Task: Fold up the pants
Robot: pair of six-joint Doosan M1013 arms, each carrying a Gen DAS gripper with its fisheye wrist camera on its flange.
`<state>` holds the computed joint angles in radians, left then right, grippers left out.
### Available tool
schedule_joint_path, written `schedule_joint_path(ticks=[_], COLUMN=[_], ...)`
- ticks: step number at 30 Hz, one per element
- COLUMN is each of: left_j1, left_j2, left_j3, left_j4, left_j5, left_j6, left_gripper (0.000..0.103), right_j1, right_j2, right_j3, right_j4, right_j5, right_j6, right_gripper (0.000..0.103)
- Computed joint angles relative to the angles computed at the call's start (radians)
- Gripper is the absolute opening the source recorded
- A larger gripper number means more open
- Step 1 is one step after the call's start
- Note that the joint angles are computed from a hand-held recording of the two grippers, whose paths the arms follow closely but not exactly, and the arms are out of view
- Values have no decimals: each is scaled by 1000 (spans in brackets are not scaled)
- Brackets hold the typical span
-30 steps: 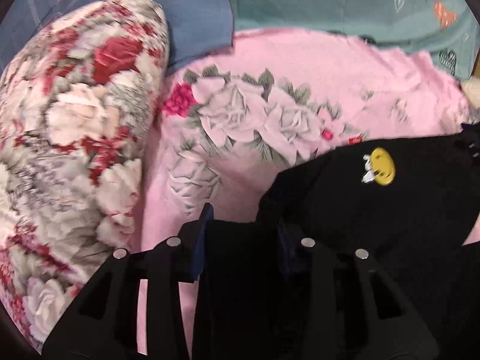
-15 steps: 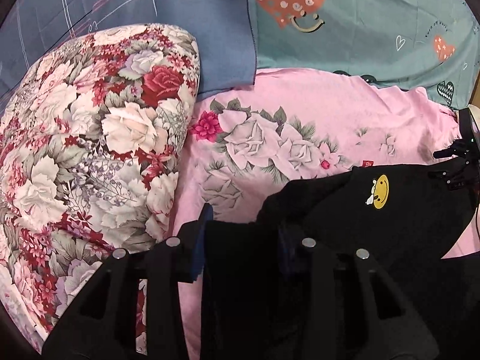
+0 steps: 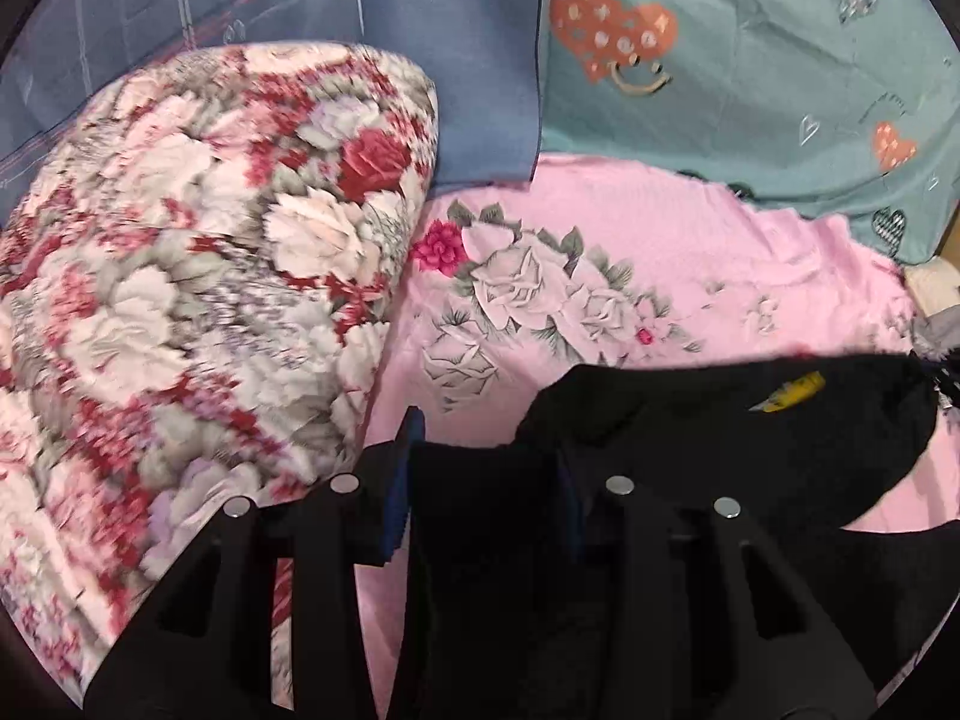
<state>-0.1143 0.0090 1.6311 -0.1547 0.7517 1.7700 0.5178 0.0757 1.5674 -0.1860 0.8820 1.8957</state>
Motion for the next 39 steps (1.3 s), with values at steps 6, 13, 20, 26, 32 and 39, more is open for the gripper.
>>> schedule_joint_path(ticks=[6, 13, 20, 26, 32, 39], left_j1=[9, 53, 80, 55, 99, 110], left_j2=[-157, -205, -213, -166, -98, -103], left_j3=[150, 253, 251, 188, 173, 186], left_j4=[28, 86, 73, -21, -134, -235], left_j5=[-107, 56, 142, 247, 354, 310], left_j6=[-2, -103, -157, -126, -177, -181], left_gripper=[53, 79, 89, 95, 92, 92], right_j1=[174, 282, 373, 444, 496, 499], right_j2=[-202, -200, -194, -209, -212, -217], right_j3=[185, 341, 333, 329, 351, 370], right_j4=[-16, 32, -194, -619, -794, -871], right_j5=[-115, -152, -141, -33, 41, 44], right_j6=[76, 233, 441, 924, 1196, 1270], right_gripper=[4, 5, 72, 76, 85, 85])
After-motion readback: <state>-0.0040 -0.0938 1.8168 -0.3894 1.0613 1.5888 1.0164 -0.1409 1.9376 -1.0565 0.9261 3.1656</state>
